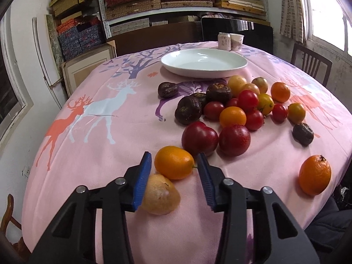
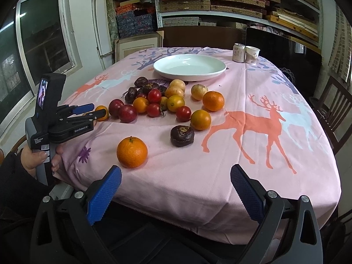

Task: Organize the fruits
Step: 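Grasp the beige pear-like fruit with the left tool while the right tool grasps a small orange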

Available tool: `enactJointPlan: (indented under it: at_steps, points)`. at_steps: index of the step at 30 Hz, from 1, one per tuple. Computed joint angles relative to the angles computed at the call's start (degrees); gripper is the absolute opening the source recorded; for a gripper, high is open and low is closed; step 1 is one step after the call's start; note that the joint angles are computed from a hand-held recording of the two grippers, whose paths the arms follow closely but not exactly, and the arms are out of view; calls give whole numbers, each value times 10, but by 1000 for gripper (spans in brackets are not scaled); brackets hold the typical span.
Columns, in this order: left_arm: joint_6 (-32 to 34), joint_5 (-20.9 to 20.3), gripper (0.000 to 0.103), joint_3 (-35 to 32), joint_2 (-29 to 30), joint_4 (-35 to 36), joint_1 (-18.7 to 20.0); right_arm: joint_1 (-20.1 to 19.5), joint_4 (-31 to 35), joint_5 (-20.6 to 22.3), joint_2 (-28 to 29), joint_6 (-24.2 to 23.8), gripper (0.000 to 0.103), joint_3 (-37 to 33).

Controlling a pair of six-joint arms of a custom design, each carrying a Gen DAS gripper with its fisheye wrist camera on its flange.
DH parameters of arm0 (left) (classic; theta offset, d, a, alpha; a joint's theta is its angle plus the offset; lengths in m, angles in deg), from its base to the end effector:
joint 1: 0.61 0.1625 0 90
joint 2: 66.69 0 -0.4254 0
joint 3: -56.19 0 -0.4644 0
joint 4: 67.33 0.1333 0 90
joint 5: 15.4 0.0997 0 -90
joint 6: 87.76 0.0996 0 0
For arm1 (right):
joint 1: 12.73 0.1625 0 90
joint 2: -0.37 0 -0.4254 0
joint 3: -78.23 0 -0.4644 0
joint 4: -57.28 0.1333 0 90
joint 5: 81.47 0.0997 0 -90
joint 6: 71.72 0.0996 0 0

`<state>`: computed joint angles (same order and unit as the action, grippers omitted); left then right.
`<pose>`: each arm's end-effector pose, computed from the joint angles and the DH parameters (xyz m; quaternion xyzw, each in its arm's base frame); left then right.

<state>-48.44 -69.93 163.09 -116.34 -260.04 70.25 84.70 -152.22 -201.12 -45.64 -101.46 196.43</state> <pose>-0.0340 -0.6809 0.1103 0.3263 0.8241 -0.3131 0.3411 0.1569 -0.5531 0.0410 0.1849 -0.8720 0.3352 0.3050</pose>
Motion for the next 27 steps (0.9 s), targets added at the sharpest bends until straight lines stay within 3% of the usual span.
enactJointPlan:
  at_steps: [7, 10, 12, 15, 18, 27]
  points:
    - [44, 28, 53, -16, 27, -32, -2, 2, -2, -4, 4, -6, 99, -3]
    - [79, 30, 45, -14, 32, -52, -2, 2, 1, -4, 3, -2, 99, -2]
    - [71, 20, 34, -9, 21, -39, 0, 2, 1, -4, 2, -2, 99, -2]
    - [50, -3, 28, -1, -2, -6, 7, 1, -2, -3, 3, -5, 99, -2]
    - [35, -39, 28, 7, -26, 25, 21, 1, -2, -3, 2, -5, 99, -2]
    - [53, -63, 28, 38, -58, 24, 30, 2, -1, -5, 4, -5, 99, -3]
